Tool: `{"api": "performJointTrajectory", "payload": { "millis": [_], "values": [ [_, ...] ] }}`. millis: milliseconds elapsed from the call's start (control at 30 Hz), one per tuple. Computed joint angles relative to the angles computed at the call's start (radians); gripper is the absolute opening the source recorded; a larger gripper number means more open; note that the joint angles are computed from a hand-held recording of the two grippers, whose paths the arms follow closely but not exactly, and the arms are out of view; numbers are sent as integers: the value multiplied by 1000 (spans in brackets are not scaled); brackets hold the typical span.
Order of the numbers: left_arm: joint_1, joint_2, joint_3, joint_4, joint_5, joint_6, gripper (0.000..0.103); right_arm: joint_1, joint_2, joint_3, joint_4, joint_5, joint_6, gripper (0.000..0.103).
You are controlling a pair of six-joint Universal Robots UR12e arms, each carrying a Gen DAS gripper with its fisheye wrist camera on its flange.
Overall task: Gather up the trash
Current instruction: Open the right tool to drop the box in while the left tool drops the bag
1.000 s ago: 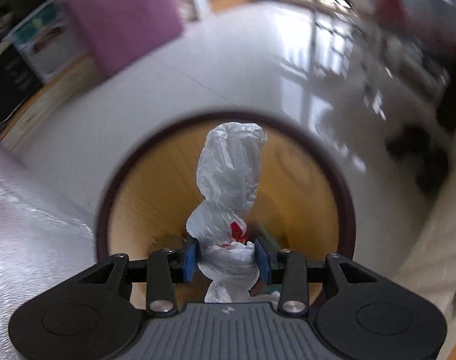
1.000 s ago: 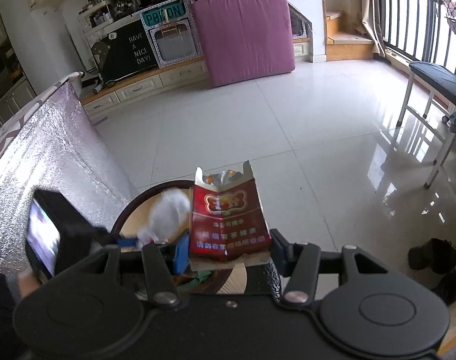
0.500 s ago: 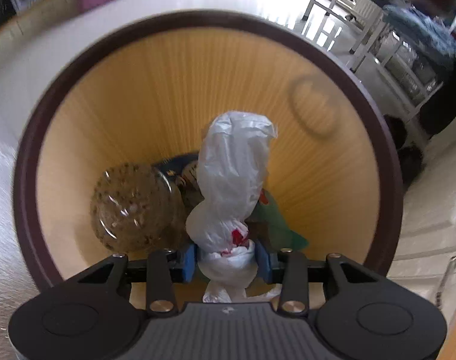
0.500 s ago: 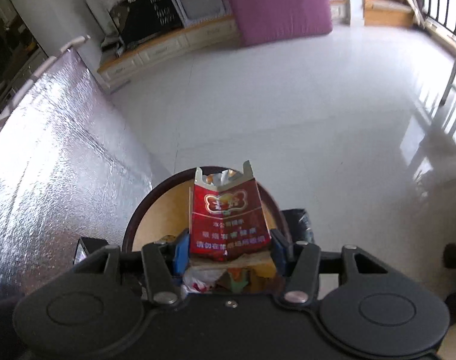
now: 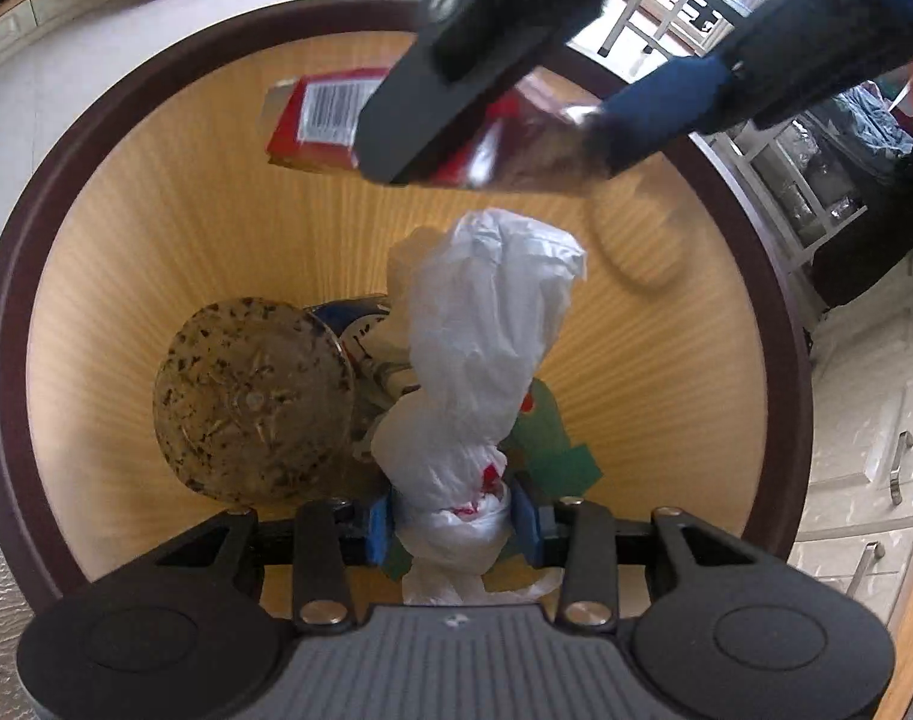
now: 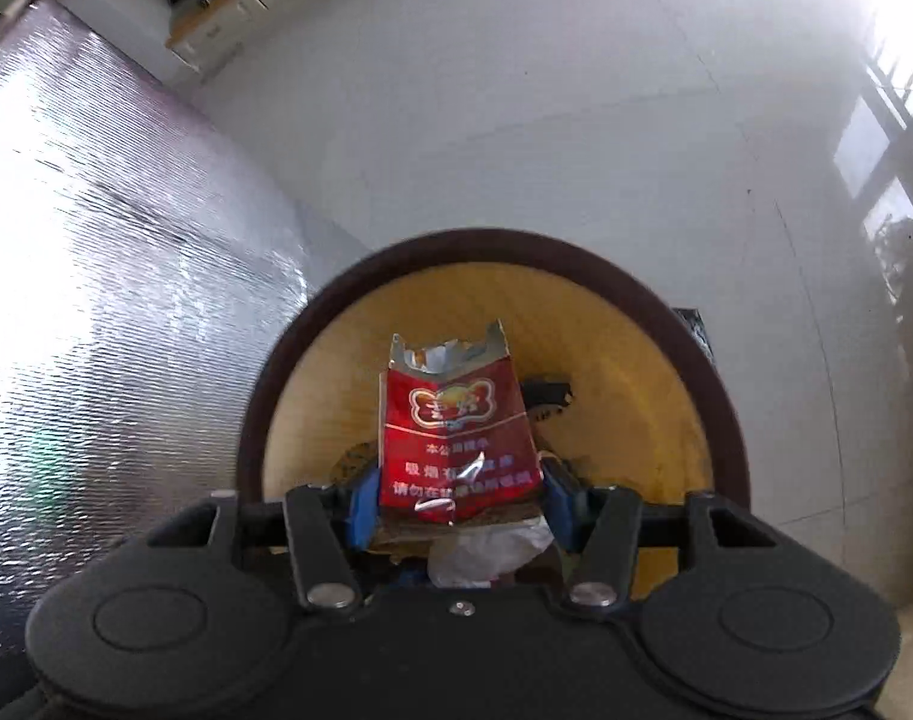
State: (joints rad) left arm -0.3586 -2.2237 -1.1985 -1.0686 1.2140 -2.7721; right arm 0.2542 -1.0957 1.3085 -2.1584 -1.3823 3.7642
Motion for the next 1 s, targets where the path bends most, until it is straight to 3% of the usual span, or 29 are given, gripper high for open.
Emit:
{"api": "performJointTrajectory", "payload": {
  "millis": [100,200,367,467,533,600,733,867,1000],
  "values": [
    [4,-6,11,-14,-9,7,40,6,17,-14,-20,-34,48,58],
    [9,-1,5,-14,-7,13,41,12,6,22,-106,-75,118,80],
    [8,-3,8,-8,2,-8,44,23,-4,34,-112,-101,109,79],
    [6,4,0,7,-5,-33,51,18,-19,50,-103,-96,96,62],
    [10,9,-12,26,-23,-50,52,17,-20,58,-106,-67,74,45],
    [12,13,-17,36,-37,-58,52,9,-18,70,-125,-13,36,43],
    [14,20,-20,47,-38,-82,53,17,-7,85,-142,46,-32,24],
    [16,37,-38,78,-24,-114,53,43,18,53,-19,-60,-62,20],
    [11,54,-53,98,-11,-134,53,26,-1,87,-20,-52,-20,18]
  ]
}}
